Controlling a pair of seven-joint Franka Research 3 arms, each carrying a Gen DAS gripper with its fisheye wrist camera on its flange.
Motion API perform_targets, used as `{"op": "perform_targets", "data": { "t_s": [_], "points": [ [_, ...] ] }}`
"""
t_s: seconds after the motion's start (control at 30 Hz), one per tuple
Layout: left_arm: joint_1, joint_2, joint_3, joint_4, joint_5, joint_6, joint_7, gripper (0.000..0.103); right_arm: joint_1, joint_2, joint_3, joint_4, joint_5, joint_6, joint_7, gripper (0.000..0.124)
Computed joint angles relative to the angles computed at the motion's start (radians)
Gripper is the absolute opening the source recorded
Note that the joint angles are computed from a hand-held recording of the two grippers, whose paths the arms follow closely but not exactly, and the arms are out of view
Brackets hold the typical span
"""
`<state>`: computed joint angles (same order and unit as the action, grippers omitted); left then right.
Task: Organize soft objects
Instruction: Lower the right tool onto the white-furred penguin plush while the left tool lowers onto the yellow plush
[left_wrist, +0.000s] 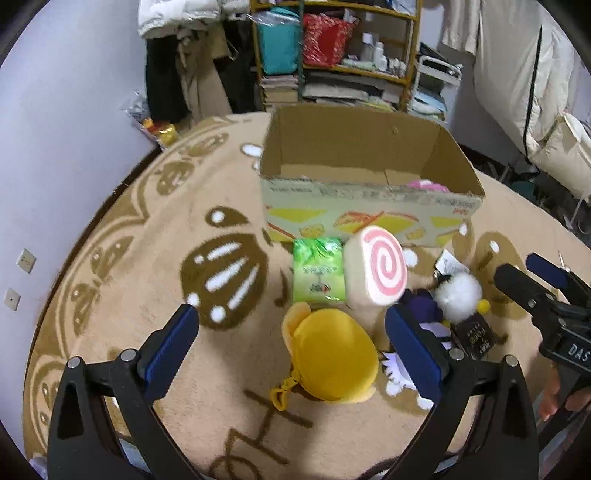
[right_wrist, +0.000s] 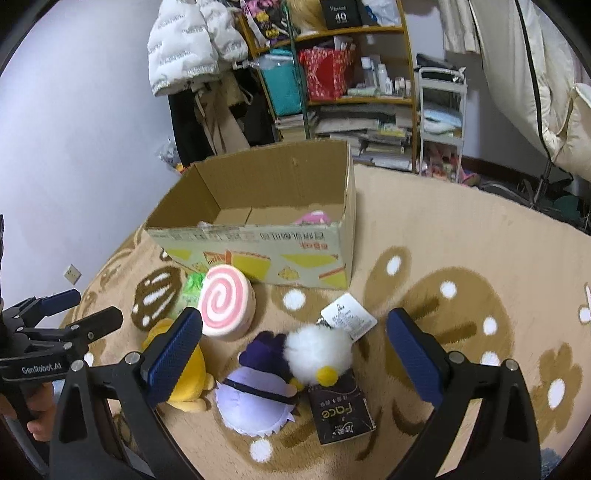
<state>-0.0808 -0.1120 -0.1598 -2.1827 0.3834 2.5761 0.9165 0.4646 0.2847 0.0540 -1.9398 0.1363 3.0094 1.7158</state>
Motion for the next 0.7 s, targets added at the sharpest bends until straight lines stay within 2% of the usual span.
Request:
{"op": "perform_targets", "data": {
  "t_s": [0.2, 0.4, 0.5, 0.57, 0.7],
  "points": [
    [-0.012, 0.045, 0.001, 0.034, -0.047, -0.042, 0.046, 0.100, -0.008, 0.038, 0.006, 0.044, 0.013, -0.063, -0.001, 0.103],
    [-0.018, 0.088, 0.001, 0.064, -0.091, -0.078, 0.091, 0.100, -0.007, 0.090, 0.002, 0.103, 0.010, -0.145, 0.013, 0.096],
    [-0.021, 0.117, 0.000, 0.086, -0.111, -0.102, 0.104, 0.100, -0.009, 0.116, 0.005, 0.137, 0.007, -0.193, 0.014, 0.087],
    [-0.023, 0.143, -0.001, 0.106, -0.120, -0.127, 0.113, 0.100, -0.008, 0.135, 0.000, 0.159, 0.000, -0.225, 0.021, 0.085],
    [-0.026, 0.194, -0.003, 0.145, -0.147, -0.179, 0.124, 0.100, -0.014, 0.172, 0.000, 0.203, -0.004, -0.287, 0.022, 0.070]
  ]
}}
